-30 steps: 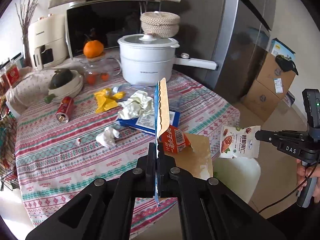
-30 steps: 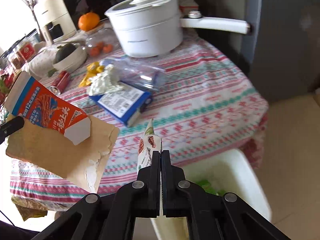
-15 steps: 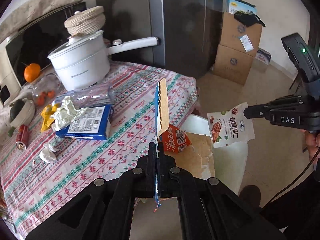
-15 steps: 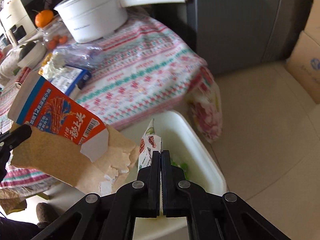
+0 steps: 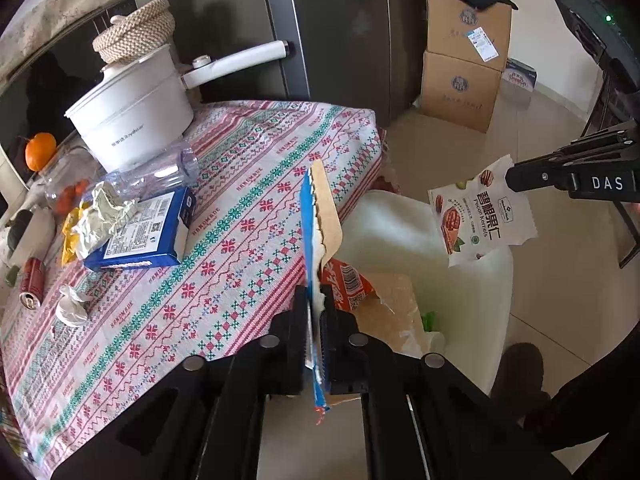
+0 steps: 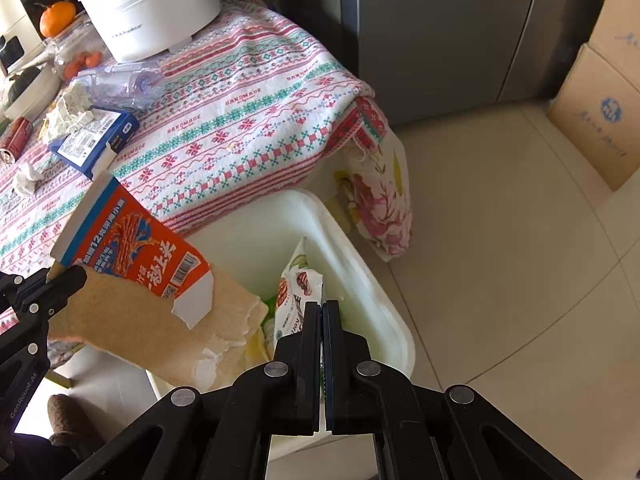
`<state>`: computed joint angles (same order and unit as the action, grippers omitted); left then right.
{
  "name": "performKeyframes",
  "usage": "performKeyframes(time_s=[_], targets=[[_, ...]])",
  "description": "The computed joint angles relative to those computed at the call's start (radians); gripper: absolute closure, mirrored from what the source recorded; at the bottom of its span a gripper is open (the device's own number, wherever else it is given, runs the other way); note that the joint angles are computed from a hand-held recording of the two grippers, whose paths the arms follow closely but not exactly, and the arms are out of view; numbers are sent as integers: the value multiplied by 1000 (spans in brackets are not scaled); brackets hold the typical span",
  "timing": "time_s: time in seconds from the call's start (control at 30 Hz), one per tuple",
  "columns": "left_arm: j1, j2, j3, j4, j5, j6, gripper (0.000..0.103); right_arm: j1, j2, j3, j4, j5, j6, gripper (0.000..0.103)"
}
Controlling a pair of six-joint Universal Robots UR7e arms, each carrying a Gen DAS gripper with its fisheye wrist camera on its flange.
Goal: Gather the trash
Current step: 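Grasp the white pecan snack packet with the right tool while the left tool carries the carton toward the bin, then release the carton into the bin with the left tool while the right tool drops the pecan packet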
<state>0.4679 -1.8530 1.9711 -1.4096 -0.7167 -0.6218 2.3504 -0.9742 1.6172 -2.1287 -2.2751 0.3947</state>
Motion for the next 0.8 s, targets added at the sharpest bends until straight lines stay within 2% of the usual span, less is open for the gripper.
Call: performKeyframes(time_s=[0.03, 0.07, 0.1, 0.13, 0.17, 0.27, 0.37, 0.67, 0.7, 0.73, 0.77, 0.8], targets=[[-1, 0, -5, 14, 0, -15, 83, 1, 0, 0, 1, -1, -2, 103], [-5, -2, -6, 25, 4, -30, 69, 1, 4, -4, 1, -1, -3, 103], [-10, -8, -7, 26, 5, -37, 61, 1, 5, -5, 2, -3, -4, 103], [-15, -15, -8, 25, 8, -42, 46, 2, 7, -8, 5, -5, -4, 103], [-22, -21, -10, 28, 15, -51, 37, 2, 10, -11, 8, -6, -4, 103], [-30, -25, -30, 55, 23, -78, 29, 2, 15, -15, 21, -7, 3, 103], [-26, -31, -51, 82, 21, -110, 27, 2, 20, -22, 35, -9, 12, 103], [-21, -48, -96, 183, 29, -190, 25, 0, 48, -49, 59, 11, 23, 102], [-21, -50, -101, 193, 30, -197, 25, -1, 53, -56, 69, 18, 34, 94], [-19, -52, -106, 201, 30, -203, 25, -2, 58, -66, 88, 19, 48, 76], [-17, -54, -111, 211, 29, -211, 25, -2, 61, -71, 97, 19, 60, 64], [-16, -57, -117, 222, 30, -219, 25, 0, 63, -73, 96, 19, 71, 48]])
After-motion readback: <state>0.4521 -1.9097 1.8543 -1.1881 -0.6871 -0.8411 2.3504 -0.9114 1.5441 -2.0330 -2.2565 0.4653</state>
